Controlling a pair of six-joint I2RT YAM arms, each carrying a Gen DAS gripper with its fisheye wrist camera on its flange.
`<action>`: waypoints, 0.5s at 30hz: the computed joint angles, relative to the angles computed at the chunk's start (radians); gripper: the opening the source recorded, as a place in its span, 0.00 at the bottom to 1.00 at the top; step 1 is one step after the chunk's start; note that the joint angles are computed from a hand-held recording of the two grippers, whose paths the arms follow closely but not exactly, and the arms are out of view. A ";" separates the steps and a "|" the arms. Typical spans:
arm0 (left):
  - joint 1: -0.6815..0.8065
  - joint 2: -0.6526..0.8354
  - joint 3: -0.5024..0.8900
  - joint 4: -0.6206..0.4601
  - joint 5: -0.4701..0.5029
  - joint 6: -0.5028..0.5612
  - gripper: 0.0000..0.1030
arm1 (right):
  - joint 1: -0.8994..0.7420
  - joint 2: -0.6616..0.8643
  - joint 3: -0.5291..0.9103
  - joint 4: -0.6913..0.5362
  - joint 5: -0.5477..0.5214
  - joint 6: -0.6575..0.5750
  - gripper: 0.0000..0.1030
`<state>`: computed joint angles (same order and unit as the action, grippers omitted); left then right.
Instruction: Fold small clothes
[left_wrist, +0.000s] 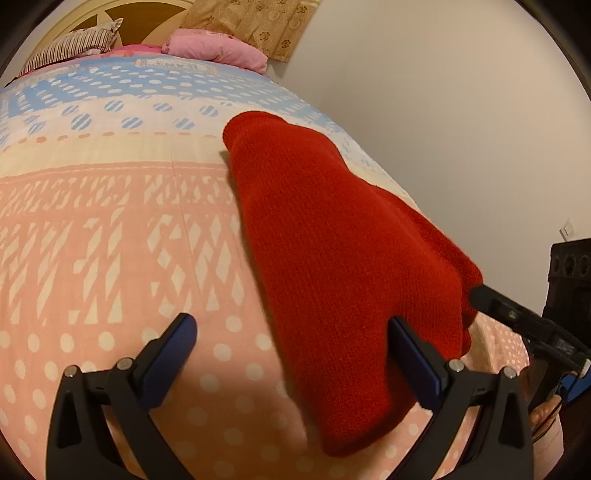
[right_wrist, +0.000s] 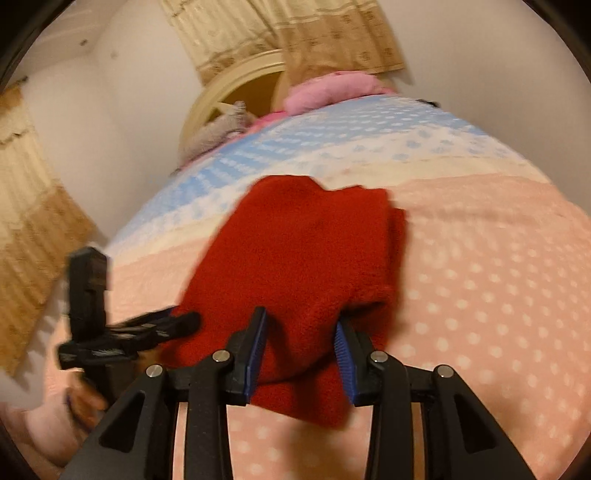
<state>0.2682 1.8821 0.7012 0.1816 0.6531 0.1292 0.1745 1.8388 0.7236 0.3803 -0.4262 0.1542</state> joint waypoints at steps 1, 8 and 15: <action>0.001 0.000 0.000 -0.001 0.003 0.000 1.00 | -0.002 0.003 0.011 -0.008 -0.033 -0.011 0.36; -0.003 0.003 0.001 0.004 0.003 -0.006 1.00 | 0.033 0.020 0.072 -0.186 -0.013 -0.209 0.49; -0.005 0.006 0.000 0.008 0.007 -0.008 1.00 | 0.053 0.083 0.151 -0.310 -0.025 -0.348 0.34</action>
